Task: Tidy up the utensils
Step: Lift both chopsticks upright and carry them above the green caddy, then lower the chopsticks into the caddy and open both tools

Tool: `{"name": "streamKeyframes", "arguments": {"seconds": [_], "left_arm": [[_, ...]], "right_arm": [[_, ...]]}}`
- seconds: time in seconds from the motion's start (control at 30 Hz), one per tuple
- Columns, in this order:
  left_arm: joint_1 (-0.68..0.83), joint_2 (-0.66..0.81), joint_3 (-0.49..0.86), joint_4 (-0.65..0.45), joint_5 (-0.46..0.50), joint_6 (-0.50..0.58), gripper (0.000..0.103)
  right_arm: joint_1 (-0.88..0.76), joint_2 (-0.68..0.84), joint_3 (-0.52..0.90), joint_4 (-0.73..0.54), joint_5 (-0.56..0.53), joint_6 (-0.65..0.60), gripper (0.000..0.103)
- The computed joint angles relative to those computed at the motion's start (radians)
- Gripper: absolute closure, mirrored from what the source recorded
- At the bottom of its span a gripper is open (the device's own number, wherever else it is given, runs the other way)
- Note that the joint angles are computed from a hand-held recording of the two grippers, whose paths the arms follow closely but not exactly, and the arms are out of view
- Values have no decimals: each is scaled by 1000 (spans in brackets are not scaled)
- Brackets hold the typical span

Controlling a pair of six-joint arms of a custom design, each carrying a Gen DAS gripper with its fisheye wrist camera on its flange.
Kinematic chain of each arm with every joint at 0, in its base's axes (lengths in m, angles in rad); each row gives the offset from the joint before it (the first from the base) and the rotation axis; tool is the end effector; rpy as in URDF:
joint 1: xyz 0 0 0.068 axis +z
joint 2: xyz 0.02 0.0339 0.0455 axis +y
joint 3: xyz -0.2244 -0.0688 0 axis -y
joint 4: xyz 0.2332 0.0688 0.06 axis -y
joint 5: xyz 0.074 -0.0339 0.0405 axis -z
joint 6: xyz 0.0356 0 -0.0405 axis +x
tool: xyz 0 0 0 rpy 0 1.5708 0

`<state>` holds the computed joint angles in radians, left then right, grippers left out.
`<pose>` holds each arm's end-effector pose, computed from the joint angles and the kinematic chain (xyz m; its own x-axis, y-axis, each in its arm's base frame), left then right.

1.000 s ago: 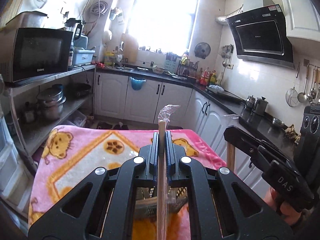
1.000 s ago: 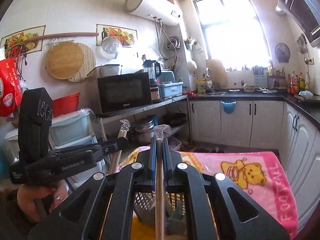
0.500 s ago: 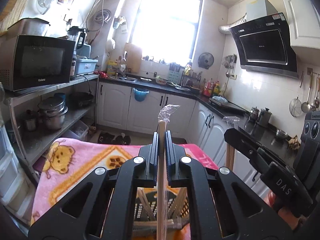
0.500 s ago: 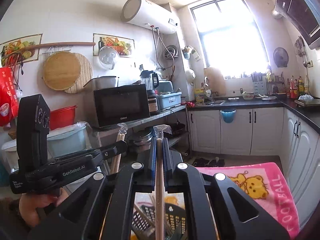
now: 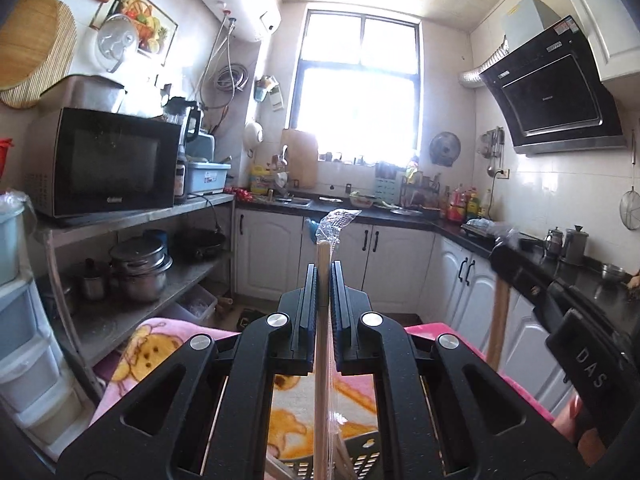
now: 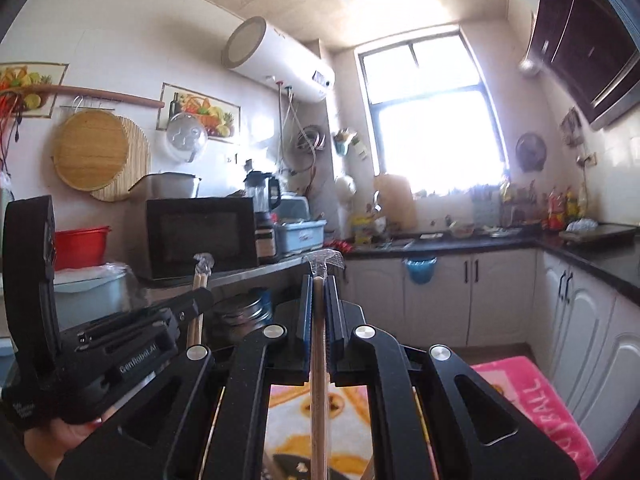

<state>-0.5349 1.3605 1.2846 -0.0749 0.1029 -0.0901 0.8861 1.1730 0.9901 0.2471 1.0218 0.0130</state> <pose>0.2721 -0.1655 0.3587 -0.1822 0.0039 -0.9833 0.5804 0.8076 -0.1043 0.1915 0.1866 0.3429 0.0423 0.0626 -0.9971 0.1336 0.9887 0.0677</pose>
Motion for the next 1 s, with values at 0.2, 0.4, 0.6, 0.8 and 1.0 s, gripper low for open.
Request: {"name": "streamKeyframes", "arguments": {"seconds": [0.2, 0.4, 0.6, 0.8, 1.0], "left_arm": [[17, 19, -92, 143, 17, -24, 100], [18, 30, -161, 249, 38, -37, 100], [19, 59, -201, 339, 51, -21, 99], [24, 76, -243, 390, 79, -26, 99], [43, 74, -262, 370, 117, -32, 99]], "right_arm": [[-30, 43, -77, 174, 18, -54, 97], [-38, 70, -157, 304, 30, -89, 97], [-68, 79, -199, 310, 5, -21, 97], [-75, 76, -234, 293, -20, 31, 97], [-71, 59, -256, 257, -26, 75, 96]]}}
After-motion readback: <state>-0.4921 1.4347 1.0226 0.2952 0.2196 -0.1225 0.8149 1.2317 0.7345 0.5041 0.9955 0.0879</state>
